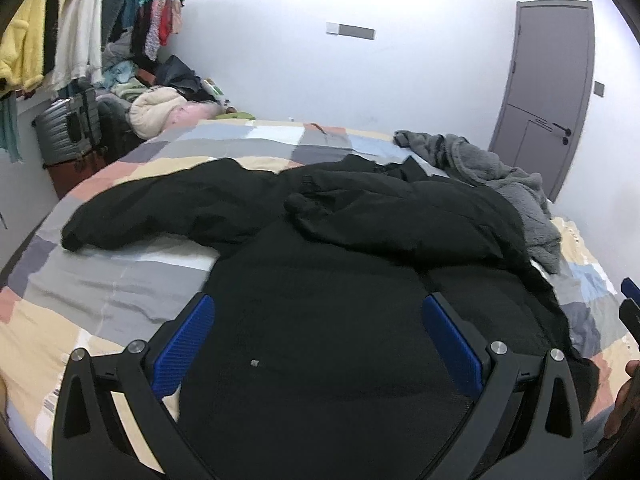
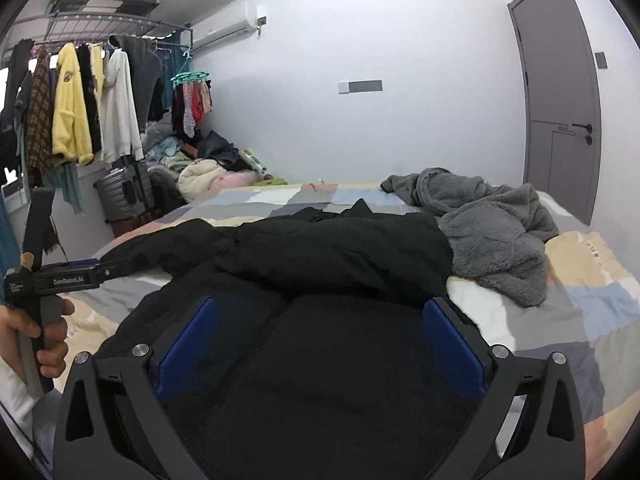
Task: Fold large clothes
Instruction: 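Grasp the other jacket sleeve cuff with the left tool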
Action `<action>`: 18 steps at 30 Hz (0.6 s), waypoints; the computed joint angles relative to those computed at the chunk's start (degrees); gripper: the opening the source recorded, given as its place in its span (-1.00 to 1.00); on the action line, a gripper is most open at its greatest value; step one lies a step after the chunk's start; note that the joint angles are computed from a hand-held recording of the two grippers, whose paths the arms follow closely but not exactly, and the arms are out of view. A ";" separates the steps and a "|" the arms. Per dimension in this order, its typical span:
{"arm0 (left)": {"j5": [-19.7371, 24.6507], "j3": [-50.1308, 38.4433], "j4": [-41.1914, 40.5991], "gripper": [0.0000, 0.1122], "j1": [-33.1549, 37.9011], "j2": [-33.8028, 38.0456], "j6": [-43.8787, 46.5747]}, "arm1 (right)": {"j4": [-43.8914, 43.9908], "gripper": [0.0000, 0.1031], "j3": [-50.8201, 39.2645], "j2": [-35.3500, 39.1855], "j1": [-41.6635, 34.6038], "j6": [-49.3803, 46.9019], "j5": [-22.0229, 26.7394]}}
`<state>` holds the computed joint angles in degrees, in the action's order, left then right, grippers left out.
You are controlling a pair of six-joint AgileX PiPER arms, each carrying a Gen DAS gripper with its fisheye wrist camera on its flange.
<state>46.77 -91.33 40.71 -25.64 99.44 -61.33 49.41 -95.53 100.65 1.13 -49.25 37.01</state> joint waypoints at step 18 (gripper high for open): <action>-5.39 -8.43 -32.57 0.83 33.53 3.31 26.87 | -6.28 1.00 -1.93 2.80 0.54 6.18 -0.05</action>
